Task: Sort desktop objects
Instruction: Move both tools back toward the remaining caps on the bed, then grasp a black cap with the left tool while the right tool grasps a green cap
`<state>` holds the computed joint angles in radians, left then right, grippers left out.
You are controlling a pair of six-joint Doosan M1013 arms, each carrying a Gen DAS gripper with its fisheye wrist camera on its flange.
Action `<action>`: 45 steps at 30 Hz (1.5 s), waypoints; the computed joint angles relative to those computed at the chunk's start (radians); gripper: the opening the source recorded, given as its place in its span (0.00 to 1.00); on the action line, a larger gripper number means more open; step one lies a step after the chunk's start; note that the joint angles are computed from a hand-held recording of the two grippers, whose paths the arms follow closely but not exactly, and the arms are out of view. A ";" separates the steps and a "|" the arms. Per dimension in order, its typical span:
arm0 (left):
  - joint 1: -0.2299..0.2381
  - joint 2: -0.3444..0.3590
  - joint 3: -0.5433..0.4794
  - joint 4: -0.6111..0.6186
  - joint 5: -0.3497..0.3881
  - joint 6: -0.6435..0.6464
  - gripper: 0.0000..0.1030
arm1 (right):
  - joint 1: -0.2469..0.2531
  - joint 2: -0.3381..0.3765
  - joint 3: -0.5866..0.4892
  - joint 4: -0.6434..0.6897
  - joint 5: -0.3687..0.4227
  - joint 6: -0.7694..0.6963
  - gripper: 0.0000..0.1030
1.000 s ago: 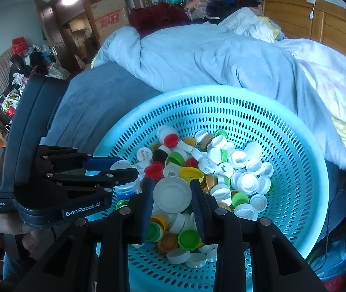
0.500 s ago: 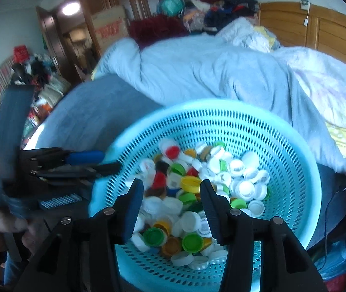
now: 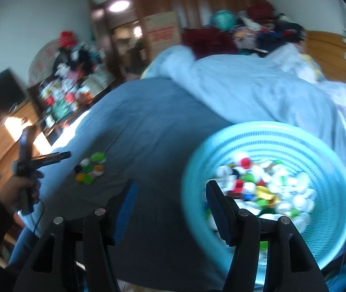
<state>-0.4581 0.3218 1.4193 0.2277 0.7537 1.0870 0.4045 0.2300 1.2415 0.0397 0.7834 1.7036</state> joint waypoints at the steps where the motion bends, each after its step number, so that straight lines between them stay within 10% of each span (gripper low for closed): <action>1: 0.005 0.010 -0.002 -0.023 0.007 0.040 0.54 | 0.007 0.008 -0.008 0.003 0.015 -0.010 0.64; 12: 0.039 0.054 0.009 -0.091 -0.004 0.079 0.54 | 0.046 0.081 -0.084 -0.006 0.143 -0.009 0.64; 16: 0.032 0.052 0.009 -0.085 -0.003 0.137 0.24 | 0.062 0.116 -0.120 0.043 0.157 -0.055 0.62; 20: 0.034 0.031 0.034 -0.084 -0.029 0.125 0.24 | 0.077 0.174 -0.184 0.121 0.175 -0.127 0.48; 33: 0.060 -0.028 0.107 -0.116 -0.087 0.028 0.24 | 0.150 0.503 -0.575 0.259 0.363 -0.182 0.48; 45: 0.071 -0.031 0.114 -0.172 -0.104 0.051 0.24 | 0.169 0.548 -0.623 0.141 0.385 -0.109 0.35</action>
<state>-0.3869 0.2910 1.5333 0.0562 0.6497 1.1379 0.5734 0.7776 0.6185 0.1810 1.1685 1.5942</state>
